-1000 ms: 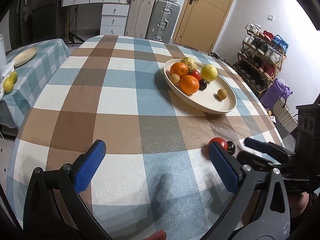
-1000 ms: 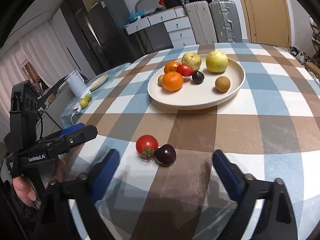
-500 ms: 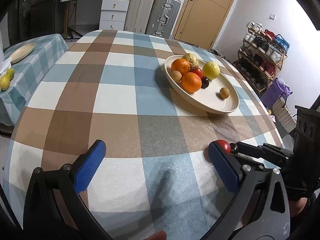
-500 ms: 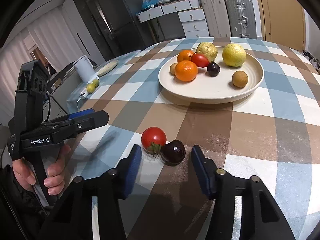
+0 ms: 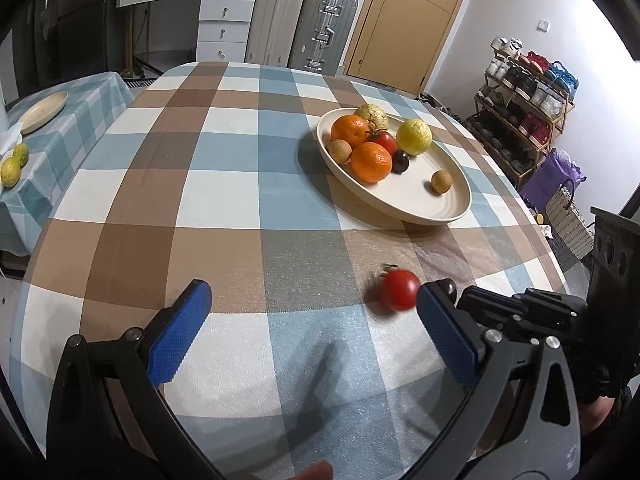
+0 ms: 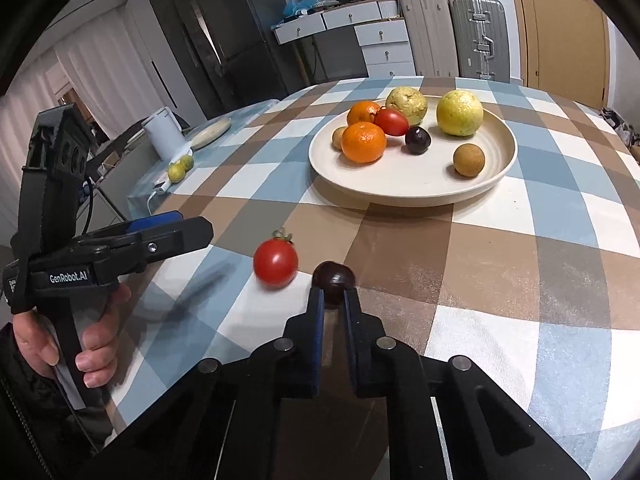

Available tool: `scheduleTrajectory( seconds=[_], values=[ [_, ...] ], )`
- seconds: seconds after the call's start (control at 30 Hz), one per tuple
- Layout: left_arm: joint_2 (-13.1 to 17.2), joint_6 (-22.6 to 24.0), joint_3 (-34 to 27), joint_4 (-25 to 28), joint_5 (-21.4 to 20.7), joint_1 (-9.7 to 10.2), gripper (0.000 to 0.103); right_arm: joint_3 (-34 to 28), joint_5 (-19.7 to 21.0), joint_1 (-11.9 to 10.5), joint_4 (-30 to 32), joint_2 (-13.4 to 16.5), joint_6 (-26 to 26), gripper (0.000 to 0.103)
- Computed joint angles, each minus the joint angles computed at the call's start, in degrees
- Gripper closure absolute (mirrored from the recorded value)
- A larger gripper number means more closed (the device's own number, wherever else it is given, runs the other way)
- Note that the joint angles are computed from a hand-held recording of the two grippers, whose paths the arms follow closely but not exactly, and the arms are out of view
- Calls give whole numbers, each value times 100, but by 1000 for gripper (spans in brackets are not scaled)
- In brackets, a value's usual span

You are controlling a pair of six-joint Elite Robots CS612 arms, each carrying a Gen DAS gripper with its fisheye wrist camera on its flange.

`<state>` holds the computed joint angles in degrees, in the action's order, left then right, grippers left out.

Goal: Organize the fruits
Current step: 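Grasp the dark plum with the right gripper while the left gripper approaches the tomato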

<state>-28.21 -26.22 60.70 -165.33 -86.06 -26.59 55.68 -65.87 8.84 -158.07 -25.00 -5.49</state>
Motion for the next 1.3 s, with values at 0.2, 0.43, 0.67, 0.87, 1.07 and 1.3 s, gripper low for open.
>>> scheduleTrajectory(
  seconds=[0.2,0.43,0.67,0.87,1.07,1.3],
  values=[
    [-18,-6,16,33,24,-6,1,47,149,-38,-183,-3,255,93],
    [-13,-20,5,98,-11,4,1,-131,140,-9,-41,69,255,87],
    [24,-106,-24,103,-80,31,1,-361,-54,54,96,167,216,75],
    [42,-81,-41,119,-78,36,1,-541,-258,72,270,247,297,75],
    [63,-65,-80,128,-104,37,1,-623,-211,60,365,300,366,77],
    [130,223,-265,314,-366,10,1,-224,37,-45,-328,124,628,78]
  ],
)
